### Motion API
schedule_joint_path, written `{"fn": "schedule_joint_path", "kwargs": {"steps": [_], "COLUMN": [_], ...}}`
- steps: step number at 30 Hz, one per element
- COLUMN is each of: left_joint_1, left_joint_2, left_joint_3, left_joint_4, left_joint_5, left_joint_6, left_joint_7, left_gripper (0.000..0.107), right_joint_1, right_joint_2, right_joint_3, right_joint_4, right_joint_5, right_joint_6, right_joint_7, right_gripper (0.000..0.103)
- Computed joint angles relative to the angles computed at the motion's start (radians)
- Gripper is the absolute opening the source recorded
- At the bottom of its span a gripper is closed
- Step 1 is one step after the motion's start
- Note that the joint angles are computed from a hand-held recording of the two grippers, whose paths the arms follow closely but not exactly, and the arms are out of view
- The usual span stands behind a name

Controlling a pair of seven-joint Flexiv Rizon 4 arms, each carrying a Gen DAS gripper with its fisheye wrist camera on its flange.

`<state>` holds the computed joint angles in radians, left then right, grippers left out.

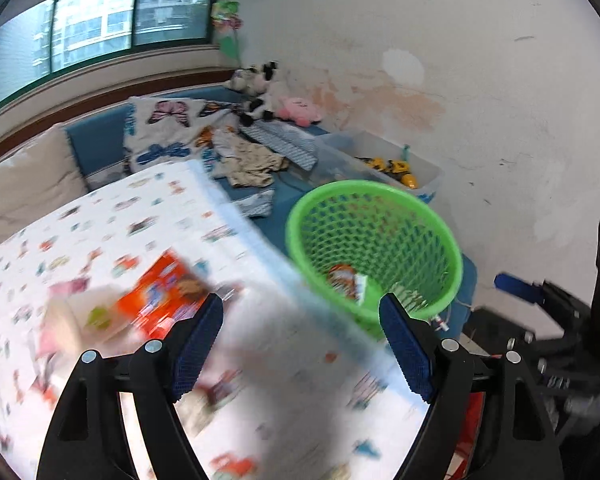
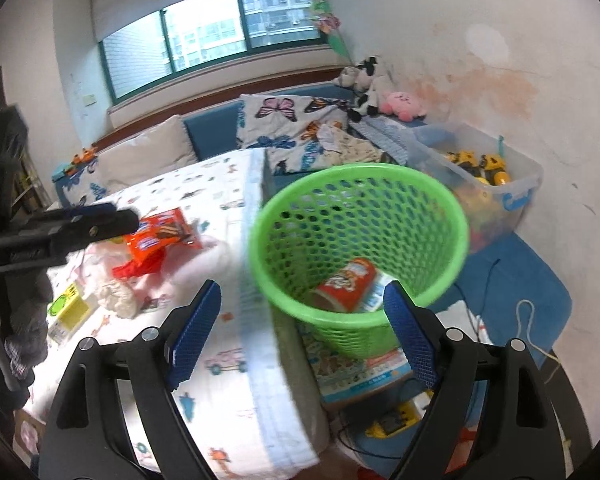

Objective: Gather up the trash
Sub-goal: 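Grasp the yellow-green juice bottle with the left tool while the right tool reaches the tissue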

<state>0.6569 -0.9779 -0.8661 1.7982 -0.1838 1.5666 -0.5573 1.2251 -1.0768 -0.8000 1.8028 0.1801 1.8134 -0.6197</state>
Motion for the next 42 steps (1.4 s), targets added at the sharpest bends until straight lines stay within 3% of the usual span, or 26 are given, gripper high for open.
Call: {"fn": "schedule_joint_path", "kwargs": {"steps": [7,12,17,21,24,29,33,36,42], "left_joint_1": [0.104,0.143,0.114,0.09,0.029,-0.053,-0.104,-0.109,-0.089], "left_joint_2": [0.001,-0.001,0.002,-0.002,0.005,0.002,-0.006,-0.006,0.008], "left_joint_3": [0.042,0.109,0.205,0.251,0.317,0.403,0.454,0.451,0.417], "left_joint_4": [0.068,0.052,-0.001,-0.055,-0.094,-0.152,-0.185,-0.186,-0.14], "left_joint_5": [0.069,0.105,0.089,0.045,0.006,-0.049,-0.097,-0.138,-0.205], "left_joint_6": [0.109,0.12,0.091,0.002,-0.047,-0.128,-0.159,-0.179,-0.135], "left_joint_7": [-0.049,-0.1,-0.129,-0.098,-0.073,-0.031,-0.01,0.02,0.096], "left_gripper": [0.078,0.078,0.078,0.078,0.078,0.077,0.068,0.06,0.056], "right_joint_1": [-0.025,-0.054,-0.078,-0.106,-0.127,-0.199,-0.265,-0.299,-0.376], "right_joint_2": [-0.002,-0.002,-0.005,-0.007,-0.011,-0.016,-0.032,-0.05,-0.095], "right_joint_3": [0.039,0.076,0.103,0.132,0.156,0.241,0.329,0.379,0.496], "right_joint_4": [-0.074,-0.126,-0.173,-0.216,-0.243,-0.311,-0.381,-0.432,-0.549], "right_joint_5": [-0.034,-0.069,-0.107,-0.141,-0.167,-0.237,-0.3,-0.343,-0.437], "right_joint_6": [-0.006,-0.019,-0.036,-0.054,-0.065,-0.094,-0.116,-0.139,-0.189], "right_joint_7": [-0.019,-0.034,-0.04,-0.038,-0.035,-0.041,-0.047,-0.044,-0.056], "right_gripper": [0.085,0.085,0.085,0.085,0.085,0.085,0.085,0.085,0.085]}}
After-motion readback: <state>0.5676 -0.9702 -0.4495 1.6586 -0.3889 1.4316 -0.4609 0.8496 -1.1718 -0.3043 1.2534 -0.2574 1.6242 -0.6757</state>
